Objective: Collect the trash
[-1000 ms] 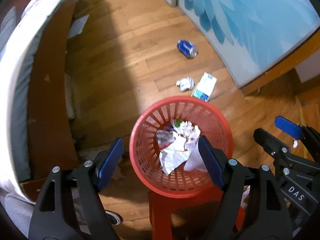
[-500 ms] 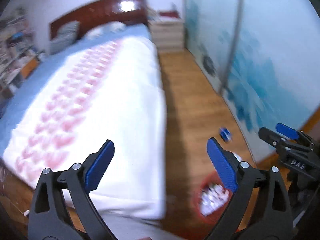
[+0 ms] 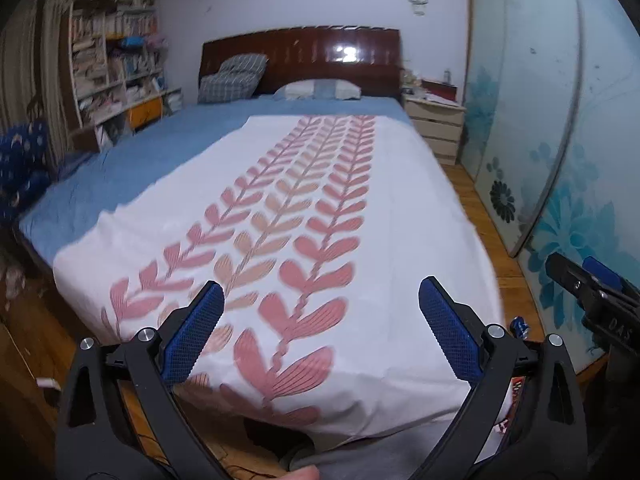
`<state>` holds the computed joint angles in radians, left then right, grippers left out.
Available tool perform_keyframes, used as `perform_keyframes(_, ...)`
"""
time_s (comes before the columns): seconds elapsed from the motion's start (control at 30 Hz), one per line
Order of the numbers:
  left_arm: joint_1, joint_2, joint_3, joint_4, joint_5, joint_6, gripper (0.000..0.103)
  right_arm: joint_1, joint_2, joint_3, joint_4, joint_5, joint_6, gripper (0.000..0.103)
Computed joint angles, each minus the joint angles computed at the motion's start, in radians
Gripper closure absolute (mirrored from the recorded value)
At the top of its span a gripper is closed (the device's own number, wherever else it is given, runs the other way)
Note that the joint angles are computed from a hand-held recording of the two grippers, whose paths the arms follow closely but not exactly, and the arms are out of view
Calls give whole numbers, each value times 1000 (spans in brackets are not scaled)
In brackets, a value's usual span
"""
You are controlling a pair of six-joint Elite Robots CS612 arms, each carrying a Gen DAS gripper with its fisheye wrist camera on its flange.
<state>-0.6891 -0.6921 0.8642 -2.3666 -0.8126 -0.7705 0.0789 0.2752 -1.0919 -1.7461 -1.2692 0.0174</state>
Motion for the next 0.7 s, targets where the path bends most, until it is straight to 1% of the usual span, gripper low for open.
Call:
perform_keyframes(0.07,7,-13,57,-76,-17,-23,6,20,22,-27,5,-17,-20,7)
perform_keyframes(0.13,11,-17,93,-126,-34,-28,6,30,42,-49,38,-3,-58,7)
perform_keyframes(0.2,15,-16,109,-143,-64,-13,6,43,48,-48,59,-19,-100,7)
perform_keyframes(0.27,21,-11,109,-152,-95,-10,6,51,50,-46,33,-29,-122,7)
perform_keyframes(0.33,25,-5,104,-182,-108,-3,6,55,57,-51,26,-37,-146,7)
perform_keyframes(0.43,25,1,100,-218,-114,6,6,53,55,-44,35,-43,-155,7)
perform_keyframes(0.47,24,2,98,-217,-113,4,6,54,58,-48,35,-48,-157,7)
perform_keyframes(0.57,22,5,88,-175,-110,-10,6,52,57,-41,25,-45,-162,7)
perform_keyframes(0.7,21,2,93,-178,-107,-24,6,48,47,-32,41,-39,-165,7)
